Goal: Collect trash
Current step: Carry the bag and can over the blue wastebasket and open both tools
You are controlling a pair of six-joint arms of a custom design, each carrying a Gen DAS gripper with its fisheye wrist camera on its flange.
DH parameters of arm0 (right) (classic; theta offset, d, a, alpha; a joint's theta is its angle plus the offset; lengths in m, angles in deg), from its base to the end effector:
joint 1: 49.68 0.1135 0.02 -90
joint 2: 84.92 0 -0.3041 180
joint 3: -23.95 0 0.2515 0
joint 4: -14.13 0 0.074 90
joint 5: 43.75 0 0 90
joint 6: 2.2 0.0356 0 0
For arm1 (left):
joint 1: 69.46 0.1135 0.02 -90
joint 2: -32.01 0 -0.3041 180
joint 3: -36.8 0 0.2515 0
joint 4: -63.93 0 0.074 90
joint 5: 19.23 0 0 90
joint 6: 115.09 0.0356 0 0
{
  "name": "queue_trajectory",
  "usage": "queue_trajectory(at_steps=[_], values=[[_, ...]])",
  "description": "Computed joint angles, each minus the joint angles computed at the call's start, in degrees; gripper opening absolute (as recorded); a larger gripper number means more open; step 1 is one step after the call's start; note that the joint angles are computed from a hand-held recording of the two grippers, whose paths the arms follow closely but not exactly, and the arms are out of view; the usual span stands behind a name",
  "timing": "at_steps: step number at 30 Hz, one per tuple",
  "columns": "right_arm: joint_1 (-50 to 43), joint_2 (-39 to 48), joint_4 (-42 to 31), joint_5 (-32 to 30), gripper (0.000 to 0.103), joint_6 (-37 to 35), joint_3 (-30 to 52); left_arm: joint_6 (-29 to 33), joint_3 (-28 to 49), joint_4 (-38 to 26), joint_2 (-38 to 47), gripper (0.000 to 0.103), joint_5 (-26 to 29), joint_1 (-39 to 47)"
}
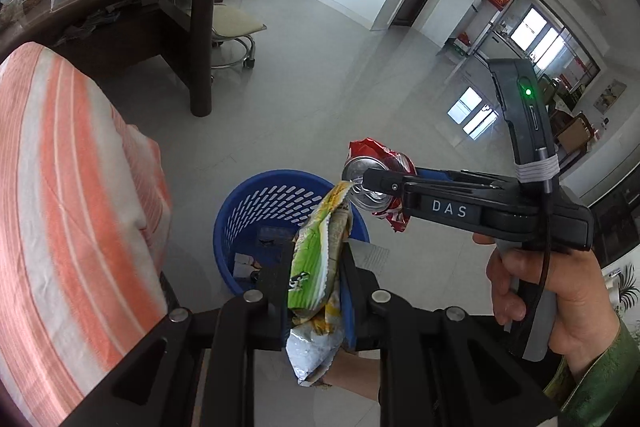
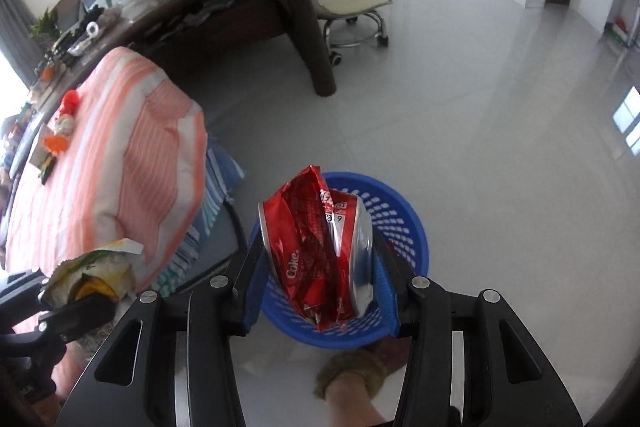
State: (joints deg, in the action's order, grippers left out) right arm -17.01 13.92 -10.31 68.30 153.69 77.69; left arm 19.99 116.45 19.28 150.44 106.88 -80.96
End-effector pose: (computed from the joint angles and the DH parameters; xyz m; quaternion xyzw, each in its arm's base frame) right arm 0.2443 0.1408 0.1356 0.3087 0.9159 0.0093 0.2564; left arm 0.3609 -0.0948 0.1213 0.4655 0.8274 -0.2805 0.1415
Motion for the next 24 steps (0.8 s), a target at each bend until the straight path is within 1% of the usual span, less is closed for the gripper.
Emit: queue_trajectory(at_steps=[5,10,12,13,14,15,16,17,18,21,23,24], values=[[-4.70,0.91,8.29,-3.76,0.049,-0.84,-5.65,-5.67,0.29,6.74,4.92,0.020,-3.67,-5.06],[-9.67,2.86,16.38,-7.78,0.050,-1.87,-9.80,-9.07,0.23,11.65,8.45,0.020,-6.51,-8.55],[-11.56,3.58,18.35,-9.26,0.050,-3.08,-10.52,-10.10,0.21,13.68,9.65,0.021,-6.80,-9.71],[-12.37,4.04,19.34,-9.89,0.052,-3.91,-10.80,-10.84,-0.18,15.39,10.20,0.024,-6.56,-10.09],[-13.35,4.66,20.53,-10.90,0.053,-4.94,-11.05,-11.54,-0.51,16.79,10.74,0.031,-6.32,-10.38],[-14.33,5.50,22.04,-12.37,0.056,-5.81,-11.33,-12.50,-0.41,17.65,11.31,0.057,-6.81,-10.90],[-15.27,6.95,24.28,-13.97,0.060,-6.27,-11.69,-13.61,-0.25,18.84,11.79,0.069,-7.55,-11.27],[-16.12,8.16,25.81,-14.95,0.065,-6.27,-11.87,-14.27,-0.63,20.38,11.80,0.069,-7.62,-11.22],[-16.55,8.79,26.29,-14.97,0.072,-5.70,-12.16,-14.34,-0.85,20.93,11.71,0.069,-7.39,-11.10],[-16.95,7.11,27.97,-14.39,0.073,-5.52,-13.97,-14.44,-2.21,21.81,9.75,0.069,-6.78,-9.96],[-16.10,4.43,26.18,-11.24,0.075,-5.43,-14.39,-14.20,-4.41,23.31,6.84,0.069,-6.04,-8.84],[-15.54,2.76,25.34,-9.87,0.077,-5.05,-14.76,-13.68,-5.68,24.03,5.05,0.069,-5.82,-8.19]])
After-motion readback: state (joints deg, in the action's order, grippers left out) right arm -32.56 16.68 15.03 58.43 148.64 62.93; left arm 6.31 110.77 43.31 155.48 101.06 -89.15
